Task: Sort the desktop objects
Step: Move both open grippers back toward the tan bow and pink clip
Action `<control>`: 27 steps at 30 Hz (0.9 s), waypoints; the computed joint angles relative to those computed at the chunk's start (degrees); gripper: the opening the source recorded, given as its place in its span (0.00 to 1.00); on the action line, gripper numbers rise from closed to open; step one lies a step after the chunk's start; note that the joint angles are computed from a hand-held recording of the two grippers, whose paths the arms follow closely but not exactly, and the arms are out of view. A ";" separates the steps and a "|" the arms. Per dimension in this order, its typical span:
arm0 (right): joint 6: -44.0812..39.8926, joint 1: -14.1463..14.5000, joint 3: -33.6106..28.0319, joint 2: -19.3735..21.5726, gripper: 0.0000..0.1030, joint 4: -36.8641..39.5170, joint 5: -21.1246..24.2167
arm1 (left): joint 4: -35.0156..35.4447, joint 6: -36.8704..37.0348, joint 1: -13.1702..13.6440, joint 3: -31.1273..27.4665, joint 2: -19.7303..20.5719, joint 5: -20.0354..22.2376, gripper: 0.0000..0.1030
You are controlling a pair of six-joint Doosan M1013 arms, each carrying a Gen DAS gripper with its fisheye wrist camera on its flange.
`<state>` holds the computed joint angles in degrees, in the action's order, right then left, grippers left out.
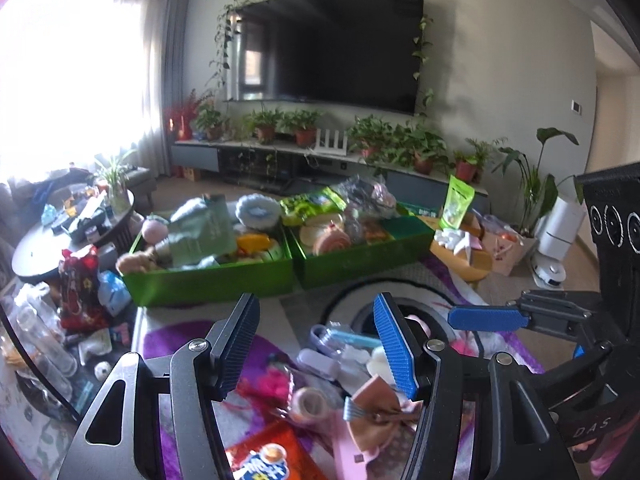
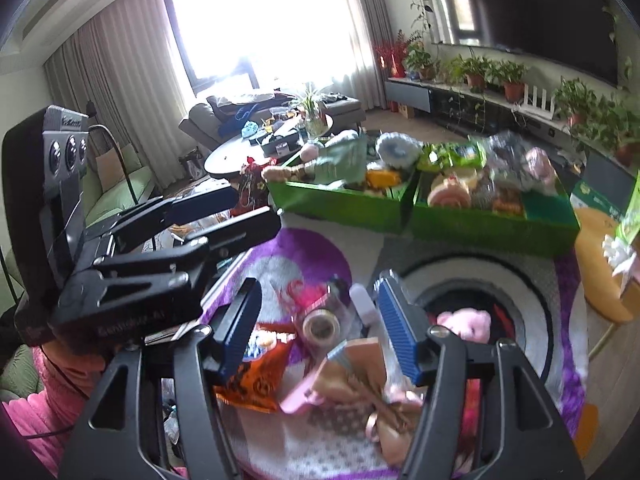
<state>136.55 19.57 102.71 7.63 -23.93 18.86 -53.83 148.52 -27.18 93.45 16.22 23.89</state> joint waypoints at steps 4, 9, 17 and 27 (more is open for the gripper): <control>-1.67 -0.49 1.89 -0.49 0.59 4.10 -1.13 | 1.79 -2.17 -0.33 0.63 0.27 0.68 0.58; -5.26 -1.09 3.48 -0.39 0.59 9.26 -2.16 | 3.24 -4.16 -0.60 1.62 0.48 2.15 0.58; -10.92 -1.88 6.00 -0.07 0.59 16.43 -2.07 | 4.51 -4.58 -0.61 4.30 1.03 4.58 0.58; -17.86 -2.08 7.48 1.71 0.42 23.75 -0.89 | 3.69 -2.81 -0.04 6.16 1.94 8.51 0.58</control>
<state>118.69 17.48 110.19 9.33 -0.18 17.97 -50.14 145.71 -27.23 99.61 18.16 32.39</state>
